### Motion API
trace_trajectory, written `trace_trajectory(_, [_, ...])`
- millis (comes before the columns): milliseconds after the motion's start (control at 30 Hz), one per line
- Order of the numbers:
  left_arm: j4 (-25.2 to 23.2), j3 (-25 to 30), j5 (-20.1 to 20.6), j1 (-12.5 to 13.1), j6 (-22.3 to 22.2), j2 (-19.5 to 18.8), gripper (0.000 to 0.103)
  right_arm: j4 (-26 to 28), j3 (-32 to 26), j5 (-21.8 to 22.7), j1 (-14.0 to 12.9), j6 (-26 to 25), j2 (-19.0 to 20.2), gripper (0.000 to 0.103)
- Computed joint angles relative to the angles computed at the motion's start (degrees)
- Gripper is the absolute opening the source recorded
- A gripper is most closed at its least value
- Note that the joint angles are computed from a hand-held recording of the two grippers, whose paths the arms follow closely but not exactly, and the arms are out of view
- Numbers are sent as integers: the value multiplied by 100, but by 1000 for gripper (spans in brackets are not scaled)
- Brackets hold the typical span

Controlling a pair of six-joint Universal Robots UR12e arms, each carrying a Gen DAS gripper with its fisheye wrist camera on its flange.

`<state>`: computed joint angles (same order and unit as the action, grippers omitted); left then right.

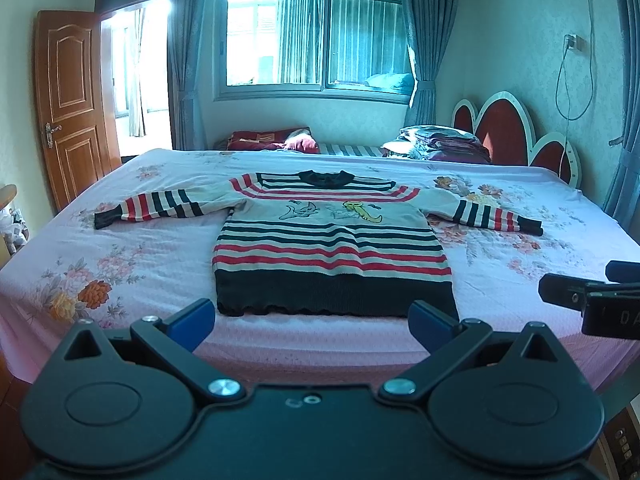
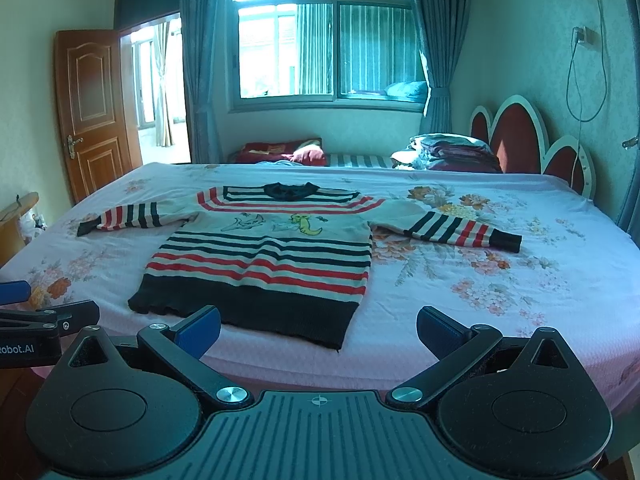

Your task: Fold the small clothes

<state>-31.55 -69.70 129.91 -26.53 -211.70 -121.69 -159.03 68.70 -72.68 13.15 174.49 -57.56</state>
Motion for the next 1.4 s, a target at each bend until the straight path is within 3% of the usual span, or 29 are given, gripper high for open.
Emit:
trace_trajectory(467, [9,-19,-131,96,-48,-15,103,280,-244,34,28,236,183,103])
trace_trajectory(567, [157,-57,-298,182,-48,-12,103,311,-398,-22,48,378,291,103])
trace_trajectory(667, [351,-6,-522,292,230,-71,103,322,-588,-82,66,553,415,103])
trace_trajectory(800, [381,218,-585,418,238,-224,103,456,-1004,-123,91,784,667,103])
trace_trajectory(900, [601,244,-1222,637,239,-253,103,543,-1389,-231,123,880,897,103])
trace_trajectory(1167, [647,666,-1517,902,799,-525,103,887,-2479,-800,227,1378,1505,103])
trace_trajectory(1300, [383,896,-1529,1001,937,-683,103,995,-2946,-1052,283,1493,1783,103])
trace_trajectory(1367, [500,842,-1894,1089,1057,-672,103,1102,-3130,-1152,309,1524,1888,103])
trace_trajectory(1400, [542,853,-1882,1095,1079,-691,103,1143,-3210,-1192,319,1533,1934,103])
